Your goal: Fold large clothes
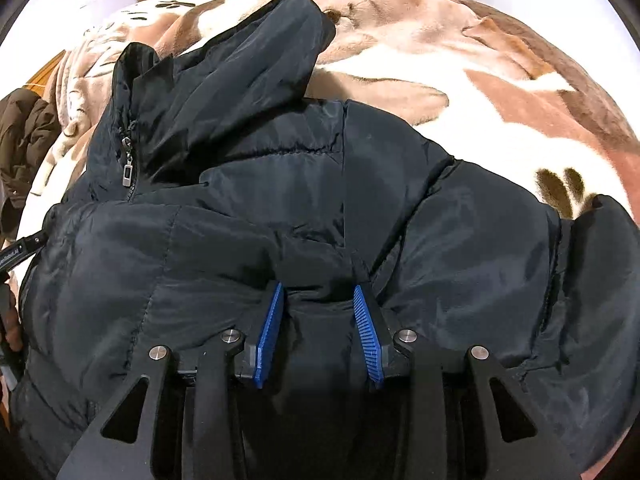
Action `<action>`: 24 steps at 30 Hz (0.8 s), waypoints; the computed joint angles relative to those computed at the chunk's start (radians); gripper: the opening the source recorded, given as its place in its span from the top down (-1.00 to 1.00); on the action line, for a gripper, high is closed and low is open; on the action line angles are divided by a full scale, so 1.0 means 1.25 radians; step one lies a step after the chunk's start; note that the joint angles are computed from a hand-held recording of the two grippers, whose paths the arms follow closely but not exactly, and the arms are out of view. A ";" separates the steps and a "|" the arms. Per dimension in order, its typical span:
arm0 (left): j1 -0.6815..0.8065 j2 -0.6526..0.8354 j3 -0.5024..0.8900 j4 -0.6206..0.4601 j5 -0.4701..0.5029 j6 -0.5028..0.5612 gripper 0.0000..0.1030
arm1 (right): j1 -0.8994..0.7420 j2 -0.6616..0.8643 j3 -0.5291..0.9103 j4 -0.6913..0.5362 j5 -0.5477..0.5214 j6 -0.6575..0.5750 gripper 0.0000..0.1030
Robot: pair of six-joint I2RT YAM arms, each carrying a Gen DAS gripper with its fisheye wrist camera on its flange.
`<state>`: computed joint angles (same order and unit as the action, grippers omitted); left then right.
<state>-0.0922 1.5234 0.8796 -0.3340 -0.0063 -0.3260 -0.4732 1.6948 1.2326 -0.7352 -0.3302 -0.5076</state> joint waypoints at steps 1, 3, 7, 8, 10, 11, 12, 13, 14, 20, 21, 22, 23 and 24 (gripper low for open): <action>0.002 -0.021 0.007 -0.028 0.002 0.001 -0.40 | -0.008 -0.022 0.008 -0.026 -0.004 0.002 0.28; 0.006 -0.101 -0.011 -0.055 0.029 0.006 -0.30 | -0.027 -0.072 -0.001 -0.050 -0.048 -0.005 0.28; -0.004 -0.261 -0.096 -0.087 0.042 0.008 -0.30 | -0.084 -0.165 -0.074 -0.093 -0.104 -0.079 0.28; -0.007 -0.268 -0.114 -0.088 0.044 0.003 -0.30 | -0.081 -0.161 -0.096 -0.087 -0.086 -0.091 0.28; -0.018 -0.222 -0.131 -0.086 0.029 0.001 -0.30 | -0.062 -0.121 -0.130 -0.050 -0.043 -0.090 0.28; -0.017 -0.204 -0.143 -0.074 0.032 -0.001 -0.31 | -0.066 -0.116 -0.139 -0.039 -0.043 -0.094 0.28; -0.015 -0.198 -0.150 -0.062 0.038 -0.008 -0.31 | -0.070 -0.114 -0.137 -0.041 -0.046 -0.087 0.28; -0.016 -0.202 -0.149 -0.066 0.031 -0.015 -0.31 | -0.069 -0.122 -0.131 -0.053 -0.040 -0.078 0.28; -0.022 -0.212 -0.142 -0.082 0.021 -0.024 -0.30 | -0.068 -0.129 -0.126 -0.062 -0.035 -0.077 0.28; -0.136 -0.413 -0.142 -0.230 -0.056 -0.090 -0.19 | -0.182 -0.247 -0.103 -0.225 -0.115 -0.190 0.28; -0.167 -0.459 -0.144 -0.263 -0.071 -0.110 -0.19 | -0.227 -0.270 -0.096 -0.270 -0.141 -0.234 0.28; -0.212 -0.509 -0.142 -0.303 -0.096 -0.141 -0.19 | -0.262 -0.286 -0.089 -0.305 -0.161 -0.267 0.28; -0.267 -0.547 -0.134 -0.345 -0.126 -0.176 -0.19 | -0.306 -0.301 -0.075 -0.352 -0.183 -0.311 0.28; -0.329 -0.572 -0.120 -0.384 -0.160 -0.215 -0.19 | -0.337 -0.315 -0.065 -0.393 -0.198 -0.341 0.27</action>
<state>-0.5034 0.8090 0.7297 -0.8137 -0.2062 -0.5946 -0.8945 1.3009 1.1519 -1.2261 -0.5781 -0.9338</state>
